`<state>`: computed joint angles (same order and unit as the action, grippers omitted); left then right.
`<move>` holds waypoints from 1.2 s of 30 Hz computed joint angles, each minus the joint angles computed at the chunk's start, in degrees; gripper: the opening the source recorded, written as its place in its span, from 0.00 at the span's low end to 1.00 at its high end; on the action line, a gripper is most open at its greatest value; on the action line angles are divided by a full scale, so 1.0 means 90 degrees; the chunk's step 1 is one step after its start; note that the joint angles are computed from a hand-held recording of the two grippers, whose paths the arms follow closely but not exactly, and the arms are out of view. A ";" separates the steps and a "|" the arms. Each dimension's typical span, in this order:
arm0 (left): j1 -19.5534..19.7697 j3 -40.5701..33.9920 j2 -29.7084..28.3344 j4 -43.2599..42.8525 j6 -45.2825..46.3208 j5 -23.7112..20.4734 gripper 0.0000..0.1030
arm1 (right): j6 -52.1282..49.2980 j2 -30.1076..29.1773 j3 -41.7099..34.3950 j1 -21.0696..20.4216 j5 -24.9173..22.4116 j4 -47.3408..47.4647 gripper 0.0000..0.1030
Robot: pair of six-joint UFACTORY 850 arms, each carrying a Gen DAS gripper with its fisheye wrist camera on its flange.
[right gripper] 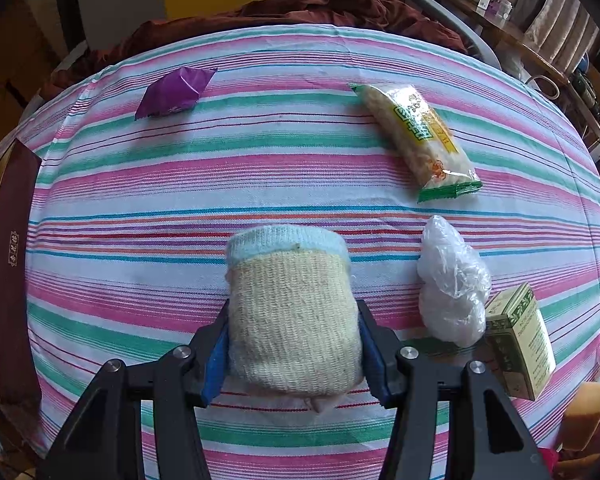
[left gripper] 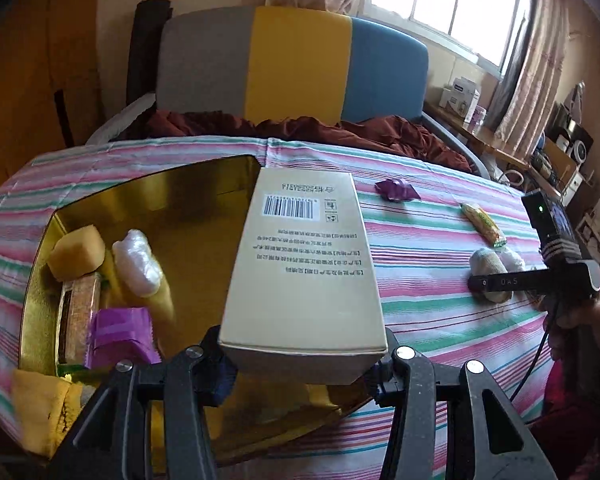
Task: Organize objects
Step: 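Carry the white box into the gold tray and open the left tool while the right holds the sock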
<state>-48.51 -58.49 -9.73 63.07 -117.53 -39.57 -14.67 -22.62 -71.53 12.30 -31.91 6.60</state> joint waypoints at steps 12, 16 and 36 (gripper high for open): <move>0.0927 0.1677 0.1540 -0.0688 -0.0941 0.0114 0.49 | 0.0530 -0.0064 0.0072 0.0328 0.0189 -0.0350 0.54; 0.1152 0.1689 0.1635 -0.0748 -0.0880 -0.0077 0.49 | 0.0494 -0.0018 0.0132 0.0290 0.0214 -0.0378 0.54; 0.1808 0.0998 0.0625 -0.1692 0.0890 0.0049 0.60 | 0.0604 -0.0043 0.0097 0.0327 0.0219 -0.0479 0.54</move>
<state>-32.24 -49.51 -4.11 47.84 -109.51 -39.12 -9.23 -23.02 -70.66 15.24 -29.93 2.29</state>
